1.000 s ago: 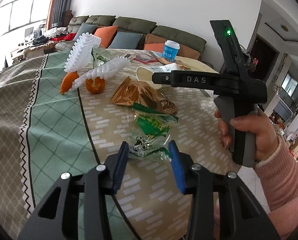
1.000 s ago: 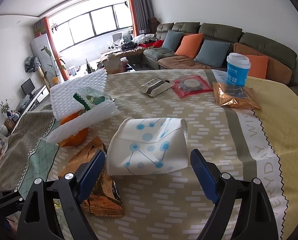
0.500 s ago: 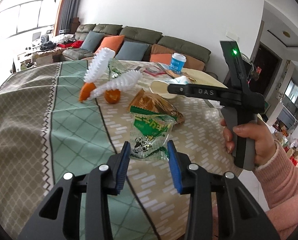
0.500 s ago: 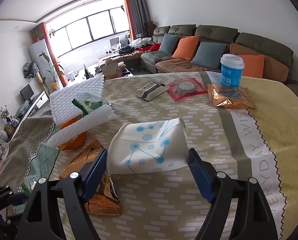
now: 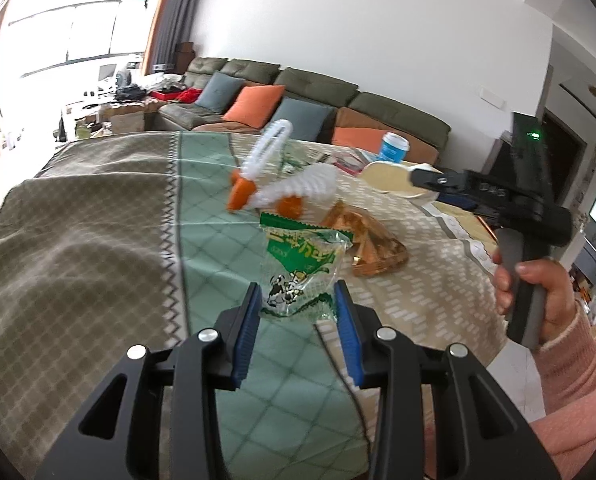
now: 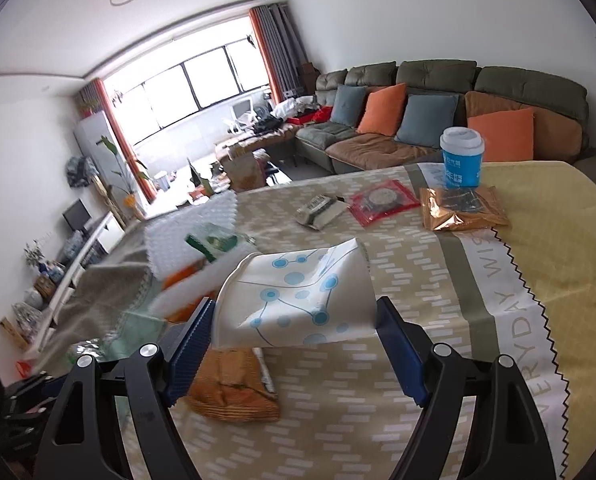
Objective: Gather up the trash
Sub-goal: 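Grasp the green snack wrapper with the left tool while the right tool grasps the white dotted paper cup, then carry the wrapper and cup over the teal bin with both tools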
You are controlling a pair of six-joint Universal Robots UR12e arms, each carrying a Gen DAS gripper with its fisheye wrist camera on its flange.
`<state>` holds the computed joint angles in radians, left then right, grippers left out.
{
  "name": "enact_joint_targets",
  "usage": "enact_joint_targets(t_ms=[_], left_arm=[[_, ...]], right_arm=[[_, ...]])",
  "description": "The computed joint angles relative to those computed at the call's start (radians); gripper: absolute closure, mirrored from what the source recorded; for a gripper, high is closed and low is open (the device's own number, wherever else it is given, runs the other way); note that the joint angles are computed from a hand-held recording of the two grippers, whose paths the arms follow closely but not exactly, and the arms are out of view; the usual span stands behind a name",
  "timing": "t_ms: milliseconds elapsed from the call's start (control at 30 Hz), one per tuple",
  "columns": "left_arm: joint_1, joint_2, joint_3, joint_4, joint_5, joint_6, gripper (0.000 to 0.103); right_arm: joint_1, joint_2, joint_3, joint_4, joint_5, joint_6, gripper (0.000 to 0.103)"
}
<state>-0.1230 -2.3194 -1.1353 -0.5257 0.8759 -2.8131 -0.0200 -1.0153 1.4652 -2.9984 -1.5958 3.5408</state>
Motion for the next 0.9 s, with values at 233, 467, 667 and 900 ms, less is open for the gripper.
enact_joint_targets(t_ms=[233, 467, 667, 900], left_arm=[[0.018, 0.012, -0.024, 0.043, 0.027, -0.043, 0.066], [0.036, 0.025, -0.051, 0.092, 0.069, -0.099, 0.066], [0.052, 0.035, -0.071, 0.146, 0.107, -0.146, 0.066], [0.072, 0.047, -0.091, 0.188, 0.149, -0.189, 0.066]], right_arm=[[0.008, -0.004, -0.003, -0.066, 0.073, -0.021, 0.023], [0.026, 0.019, -0.040, -0.085, 0.192, -0.076, 0.023], [0.045, 0.057, -0.096, -0.051, 0.291, -0.119, 0.023], [0.063, 0.103, -0.167, 0.003, 0.362, -0.157, 0.023]])
